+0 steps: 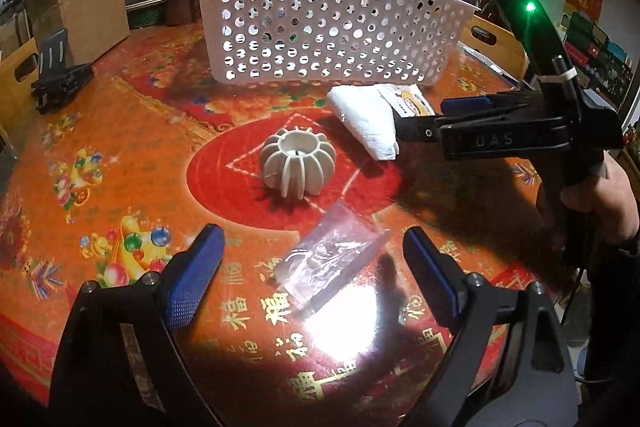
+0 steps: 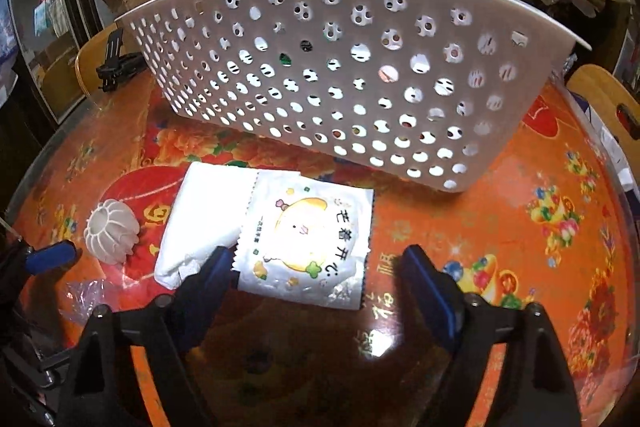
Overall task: Organize soft objects
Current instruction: 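Withdraw both tools from the basket toward the white cloth and cartoon packet, then grasp the cartoon packet with the right tool while the left tool grasps the clear bag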
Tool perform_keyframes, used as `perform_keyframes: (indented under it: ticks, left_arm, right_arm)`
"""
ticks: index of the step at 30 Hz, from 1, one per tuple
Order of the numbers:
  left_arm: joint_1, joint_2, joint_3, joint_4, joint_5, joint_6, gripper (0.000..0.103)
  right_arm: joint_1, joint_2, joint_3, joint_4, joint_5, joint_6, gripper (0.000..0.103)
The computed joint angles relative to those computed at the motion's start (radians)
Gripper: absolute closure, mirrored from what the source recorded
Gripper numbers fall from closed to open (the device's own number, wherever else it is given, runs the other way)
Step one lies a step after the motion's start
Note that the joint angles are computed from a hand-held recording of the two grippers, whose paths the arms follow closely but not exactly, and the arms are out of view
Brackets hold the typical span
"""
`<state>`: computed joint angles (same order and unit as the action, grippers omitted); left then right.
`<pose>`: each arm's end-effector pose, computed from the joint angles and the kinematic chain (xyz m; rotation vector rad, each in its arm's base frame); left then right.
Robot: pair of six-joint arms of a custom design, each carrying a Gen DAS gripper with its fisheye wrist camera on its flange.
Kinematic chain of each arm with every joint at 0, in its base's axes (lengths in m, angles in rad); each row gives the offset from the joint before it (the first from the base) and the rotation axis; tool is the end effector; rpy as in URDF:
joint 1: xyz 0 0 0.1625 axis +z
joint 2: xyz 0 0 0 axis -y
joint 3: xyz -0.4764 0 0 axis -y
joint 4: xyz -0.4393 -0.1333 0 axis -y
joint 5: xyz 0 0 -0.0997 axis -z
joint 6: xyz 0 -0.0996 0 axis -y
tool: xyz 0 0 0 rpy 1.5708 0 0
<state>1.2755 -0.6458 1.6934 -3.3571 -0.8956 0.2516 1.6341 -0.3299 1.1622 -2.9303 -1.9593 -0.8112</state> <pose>-0.0242 -0.7515 0.0783 0.3249 2.3331 -0.9213 0.1510 -0.8712 -0.0375 0.9598 -2.3739 0.4586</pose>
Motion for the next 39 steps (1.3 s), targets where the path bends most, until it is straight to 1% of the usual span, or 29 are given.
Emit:
perform_keyframes:
  ticks: [1,6,8,10,11,13,14,16,18,19,22,24,26,30,35,39]
  left_arm:
    - [-0.001,0.001,0.0,-0.002,0.002,0.002,0.013]
    - [0.0,0.001,0.001,-0.005,-0.004,0.002,0.013]
    - [0.001,0.0,0.004,-0.01,-0.007,0.003,0.013]
    - [0.0,0.001,0.005,-0.015,-0.004,0.008,0.014]
    - [-0.001,0.002,0.005,-0.018,0.0,0.01,0.014]
    - [-0.002,0.005,0.005,-0.023,0.005,0.016,0.017]
    - [-0.002,0.006,0.004,-0.026,0.007,0.018,0.019]
    - [-0.004,0.007,0.004,-0.029,0.01,0.023,0.024]
    - [-0.006,0.009,0.005,-0.04,0.016,0.034,0.035]
    - [-0.007,0.011,0.005,-0.042,0.02,0.039,0.037]
    - [-0.01,0.013,0.007,-0.052,0.026,0.049,0.046]
    - [-0.012,0.013,0.01,-0.056,0.027,0.051,0.06]
    - [-0.015,0.015,0.012,-0.062,0.038,0.054,0.067]
    - [-0.018,0.011,0.024,-0.094,0.037,0.056,0.071]
    - [-0.023,0.007,0.034,-0.117,0.038,0.063,0.072]
    - [-0.026,0.006,0.038,-0.125,0.041,0.063,0.072]
  right_arm:
    - [0.002,0.002,0.002,-0.012,-0.003,-0.011,0.032]
    - [0.0,-0.001,0.008,-0.017,0.012,-0.019,0.041]
    - [-0.002,-0.004,0.013,-0.025,0.017,-0.017,0.048]
    - [-0.005,-0.007,0.017,-0.032,0.023,-0.013,0.062]
    - [-0.006,-0.009,0.019,-0.034,0.026,-0.01,0.065]
    - [-0.011,-0.02,0.027,-0.027,0.043,0.003,0.074]
    - [-0.013,-0.023,0.032,-0.028,0.046,0.006,0.077]
    - [-0.017,-0.031,0.042,-0.03,0.052,0.009,0.086]
    - [-0.021,-0.04,0.053,-0.032,0.058,0.013,0.091]
    - [-0.022,-0.044,0.06,-0.036,0.06,0.012,0.092]
    - [-0.025,-0.055,0.077,-0.044,0.071,0.014,0.093]
    - [-0.028,-0.065,0.092,-0.051,0.083,0.017,0.094]
    - [-0.032,-0.075,0.108,-0.058,0.095,0.019,0.095]
    - [-0.037,-0.097,0.147,-0.09,0.109,0.014,0.096]
    - [-0.047,-0.121,0.183,-0.114,0.131,0.007,0.098]
    - [-0.056,-0.142,0.21,-0.121,0.163,0.016,0.1]
